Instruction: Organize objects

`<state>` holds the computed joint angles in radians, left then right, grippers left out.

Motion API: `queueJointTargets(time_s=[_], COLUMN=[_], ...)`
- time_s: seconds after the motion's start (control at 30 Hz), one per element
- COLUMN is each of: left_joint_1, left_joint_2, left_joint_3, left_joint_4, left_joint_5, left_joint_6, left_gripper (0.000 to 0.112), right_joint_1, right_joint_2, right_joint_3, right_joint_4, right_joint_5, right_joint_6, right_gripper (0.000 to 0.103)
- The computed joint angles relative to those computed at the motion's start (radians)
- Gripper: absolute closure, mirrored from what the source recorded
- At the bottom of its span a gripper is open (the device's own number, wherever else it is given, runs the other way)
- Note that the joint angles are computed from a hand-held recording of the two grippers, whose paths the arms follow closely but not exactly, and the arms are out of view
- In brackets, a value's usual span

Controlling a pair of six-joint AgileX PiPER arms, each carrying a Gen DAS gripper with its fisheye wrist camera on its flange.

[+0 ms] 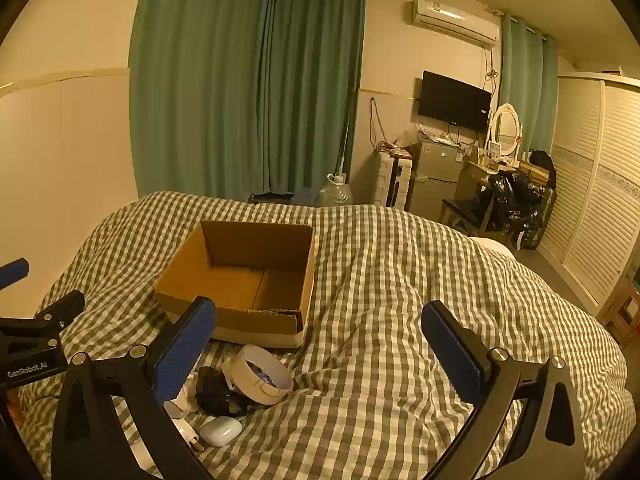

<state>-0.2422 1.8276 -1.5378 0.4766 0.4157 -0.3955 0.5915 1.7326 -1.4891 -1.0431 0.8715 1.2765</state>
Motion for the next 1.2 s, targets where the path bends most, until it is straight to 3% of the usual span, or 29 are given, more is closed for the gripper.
queueJointTargets(time_s=[0.3,0.57,0.7,0.83,0.9,1.2], left_joint_1=[0.003,-0.011,-0.017,0.001,0.001,0.019], left_joint_2=[-0.021,-0.008,-0.012,-0.015,-0.018,-0.006], left_joint_3=[0.027,0.016,0.037,0.038,0.041,0.036], left_joint_4=[-0.005,0.035,0.153,0.059,0.089,-0.024], left_joint_5=[-0.038,-0.013,-0.023,-0.040,-0.038,-0.050], left_joint_6=[0.017,-0.032,-0.140,-0.056,-0.103,-0.011], left_gripper=[0.009,0.009,0.009,0.009,0.009,0.009], right_joint_1=[-0.006,-0.003,-0.005,-0.002,-0.007,-0.006], right_joint_2=[-0.003,-0.009,-0.009,0.009,0.019,0.022], right_joint_3=[0.018,0.033,0.038,0.028,0.019,0.024], right_joint_4=[-0.007,-0.009,-0.011,0.002,0.023,0.032], right_joint_5=[-0.032,-0.055,-0.068,-0.058,-0.069,-0.088], right_joint_6=[0.021,0.023,0.027,0.013,-0.002,-0.009], right_gripper=[0.000,0.000,0.000,0.000,0.000,0.000])
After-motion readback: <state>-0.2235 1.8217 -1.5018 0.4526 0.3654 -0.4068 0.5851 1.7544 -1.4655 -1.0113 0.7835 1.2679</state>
